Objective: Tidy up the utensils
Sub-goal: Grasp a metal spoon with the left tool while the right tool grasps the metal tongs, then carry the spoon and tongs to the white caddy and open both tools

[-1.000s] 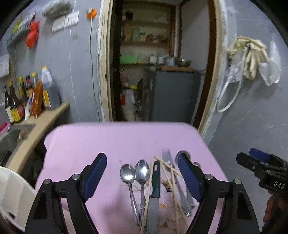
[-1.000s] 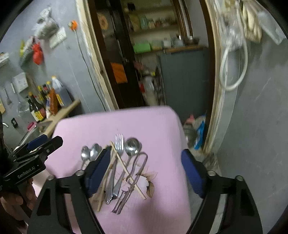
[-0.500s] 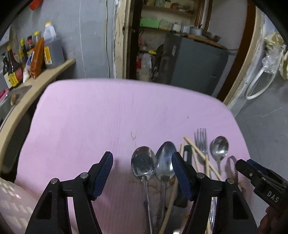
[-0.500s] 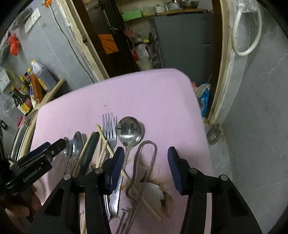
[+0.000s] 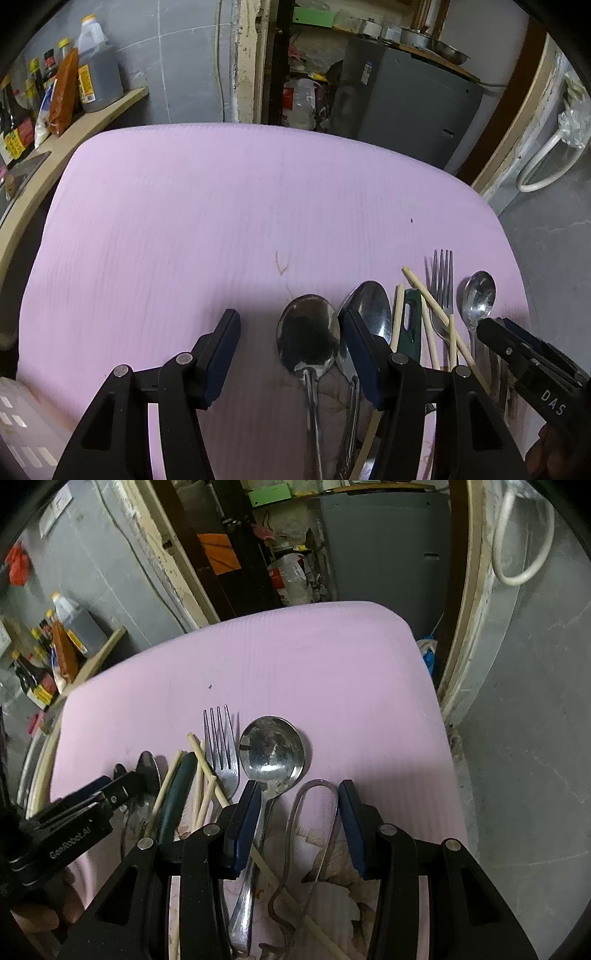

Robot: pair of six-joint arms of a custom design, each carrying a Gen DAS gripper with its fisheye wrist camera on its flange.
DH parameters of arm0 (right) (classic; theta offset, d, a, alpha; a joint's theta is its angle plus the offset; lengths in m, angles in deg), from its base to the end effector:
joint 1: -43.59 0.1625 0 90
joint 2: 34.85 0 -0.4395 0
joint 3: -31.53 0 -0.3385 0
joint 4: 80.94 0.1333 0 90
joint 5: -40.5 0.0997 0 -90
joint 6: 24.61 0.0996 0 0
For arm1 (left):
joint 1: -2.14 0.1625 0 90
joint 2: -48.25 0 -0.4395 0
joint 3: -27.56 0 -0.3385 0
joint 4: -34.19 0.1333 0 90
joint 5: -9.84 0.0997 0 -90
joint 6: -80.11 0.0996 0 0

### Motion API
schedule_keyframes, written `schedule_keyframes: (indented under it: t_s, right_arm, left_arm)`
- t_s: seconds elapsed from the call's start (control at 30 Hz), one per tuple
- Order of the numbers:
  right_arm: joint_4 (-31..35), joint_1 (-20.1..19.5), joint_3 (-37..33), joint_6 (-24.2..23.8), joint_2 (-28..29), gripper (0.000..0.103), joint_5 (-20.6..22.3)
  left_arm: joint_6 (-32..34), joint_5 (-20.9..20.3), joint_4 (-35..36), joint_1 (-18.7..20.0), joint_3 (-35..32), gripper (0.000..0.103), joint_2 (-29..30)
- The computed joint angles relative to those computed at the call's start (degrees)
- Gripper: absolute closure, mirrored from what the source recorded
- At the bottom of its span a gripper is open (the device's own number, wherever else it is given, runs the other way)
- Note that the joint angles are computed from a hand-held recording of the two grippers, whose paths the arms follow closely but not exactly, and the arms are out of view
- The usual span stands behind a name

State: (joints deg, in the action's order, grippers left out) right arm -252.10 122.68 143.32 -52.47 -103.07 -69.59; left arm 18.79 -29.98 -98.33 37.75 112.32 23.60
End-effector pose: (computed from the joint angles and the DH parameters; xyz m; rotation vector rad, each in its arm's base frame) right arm -0.0057 -0.5533 0.3240 0.2214 -2.5185 0.6618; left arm -0.4013 -0.5455 -0.0386 0.0277 2.3352 -0.7317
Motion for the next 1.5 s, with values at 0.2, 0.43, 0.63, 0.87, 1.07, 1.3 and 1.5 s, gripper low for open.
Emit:
schedule_keyframes:
  t_s: [0.2,0.43,0.63,0.87,1.07,1.3,1.5]
  right_arm:
    - [1.38,-0.29,-0.50,2.08,-0.87,0.080,0.29]
    - [1.33,-2.09,2.45,1.72,-5.93,0.081,8.39]
    - [-3.95,-3.26,8.75,-1.76,-12.42,0.081,16.69]
    - [-10.34,-2.20,14.67,-5.45,-17.86,0.081,18.52]
    - [-12.64,0.44,17.57,-4.95,-22.11,0.082,16.58]
    - [-17.74,7.64,20.15,-3.04,-24.65,0.082,11.68]
    - [-19.38,17.01,19.03,-1.24,-24.07,0.082,6.30]
  left_arm:
    - [1.86,-1.29,-3.80,-0.11,0.95,0.071,-0.19]
    - [2.51,0.82,-7.50,-2.97,4.31,0.071,-1.68]
    - [4.46,5.10,-12.04,-7.44,8.18,0.071,-3.39]
    - [8.84,9.82,-21.39,-11.90,13.65,0.071,-4.29]
    - [10.73,12.24,-27.30,-14.68,17.76,0.071,-5.75]
    - [14.72,12.93,-31.40,-17.07,20.15,0.071,-9.74]
    - [18.37,11.53,-35.01,-18.46,23.29,0.071,-16.25]
